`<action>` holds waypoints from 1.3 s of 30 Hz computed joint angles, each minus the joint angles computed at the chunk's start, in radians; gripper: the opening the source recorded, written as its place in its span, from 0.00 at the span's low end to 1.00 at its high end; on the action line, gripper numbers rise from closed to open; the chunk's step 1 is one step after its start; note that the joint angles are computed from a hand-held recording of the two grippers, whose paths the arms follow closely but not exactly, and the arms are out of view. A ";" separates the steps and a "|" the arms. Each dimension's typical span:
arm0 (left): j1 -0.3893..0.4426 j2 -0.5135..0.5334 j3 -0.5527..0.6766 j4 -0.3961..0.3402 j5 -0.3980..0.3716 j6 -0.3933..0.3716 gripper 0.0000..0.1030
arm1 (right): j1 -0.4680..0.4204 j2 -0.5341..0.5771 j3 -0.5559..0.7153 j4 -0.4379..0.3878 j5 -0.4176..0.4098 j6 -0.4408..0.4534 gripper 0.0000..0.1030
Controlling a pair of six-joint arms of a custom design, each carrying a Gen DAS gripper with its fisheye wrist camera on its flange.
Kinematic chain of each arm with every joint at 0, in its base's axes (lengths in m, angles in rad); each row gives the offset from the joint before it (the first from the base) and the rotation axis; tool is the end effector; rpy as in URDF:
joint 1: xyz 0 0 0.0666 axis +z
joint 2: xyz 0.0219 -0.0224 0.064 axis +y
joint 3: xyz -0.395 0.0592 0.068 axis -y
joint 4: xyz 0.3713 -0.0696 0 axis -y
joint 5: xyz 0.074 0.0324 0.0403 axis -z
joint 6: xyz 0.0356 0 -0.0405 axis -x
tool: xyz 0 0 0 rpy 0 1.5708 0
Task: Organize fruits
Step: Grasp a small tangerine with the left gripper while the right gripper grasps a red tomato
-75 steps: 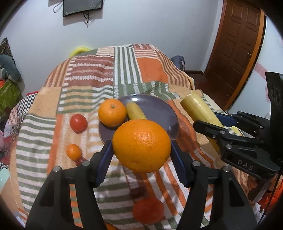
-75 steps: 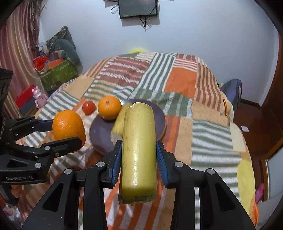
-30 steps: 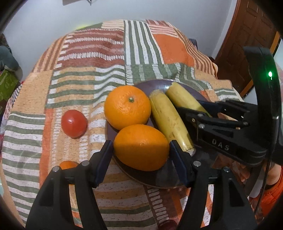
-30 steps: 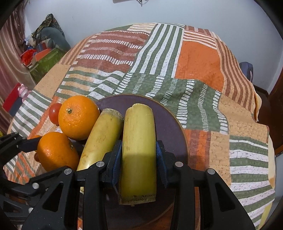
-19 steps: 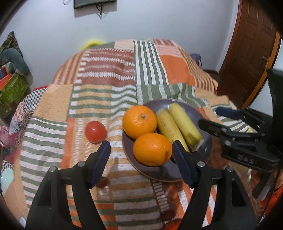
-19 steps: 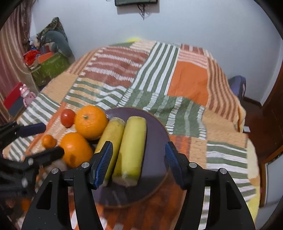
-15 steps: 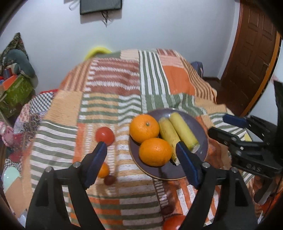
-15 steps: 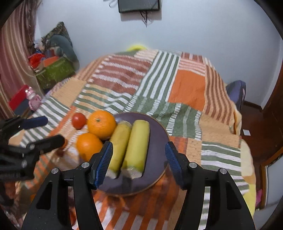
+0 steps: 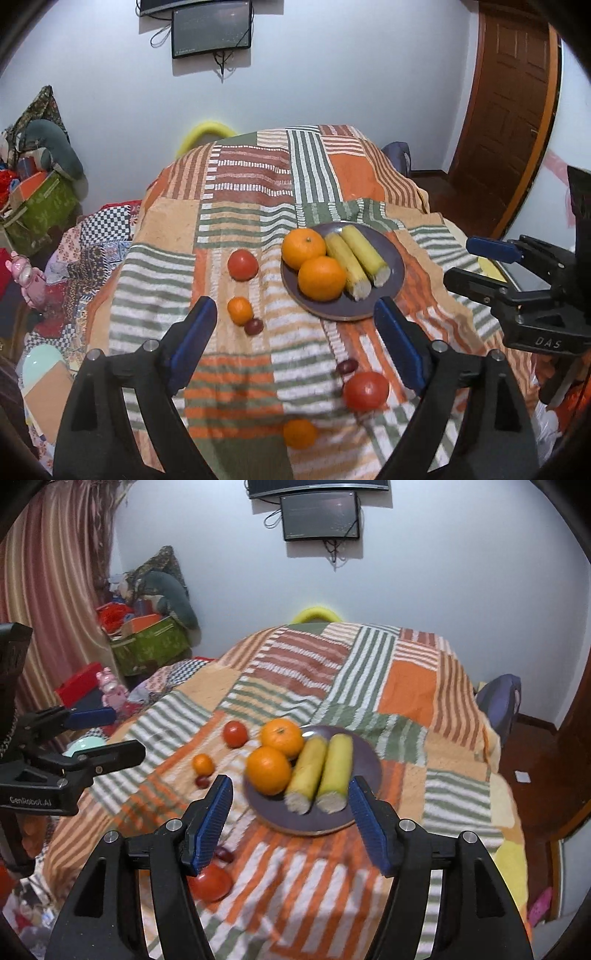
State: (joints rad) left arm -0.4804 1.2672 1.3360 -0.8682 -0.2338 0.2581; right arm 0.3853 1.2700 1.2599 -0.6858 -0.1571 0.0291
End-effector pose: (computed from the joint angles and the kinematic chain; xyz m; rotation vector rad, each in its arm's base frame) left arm 0.3714 -0.1847 0.4754 0.1488 2.3395 -0.0867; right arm 0.3917 0.1644 0.4541 -0.5515 2.2152 0.3657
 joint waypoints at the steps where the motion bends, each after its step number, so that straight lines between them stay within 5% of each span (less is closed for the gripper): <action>1: -0.006 -0.015 -0.016 0.002 -0.005 0.006 0.85 | 0.007 -0.006 -0.007 0.000 0.003 0.004 0.62; 9: -0.030 -0.093 -0.137 0.010 -0.027 0.046 0.85 | 0.068 -0.051 -0.090 0.005 0.020 -0.012 0.65; 26: 0.022 -0.099 -0.310 0.026 0.147 0.125 0.84 | 0.162 0.034 -0.137 -0.026 0.028 -0.005 0.65; 39: 0.024 -0.056 -0.327 0.049 0.219 0.109 0.49 | 0.141 0.110 -0.118 -0.068 -0.048 -0.016 0.65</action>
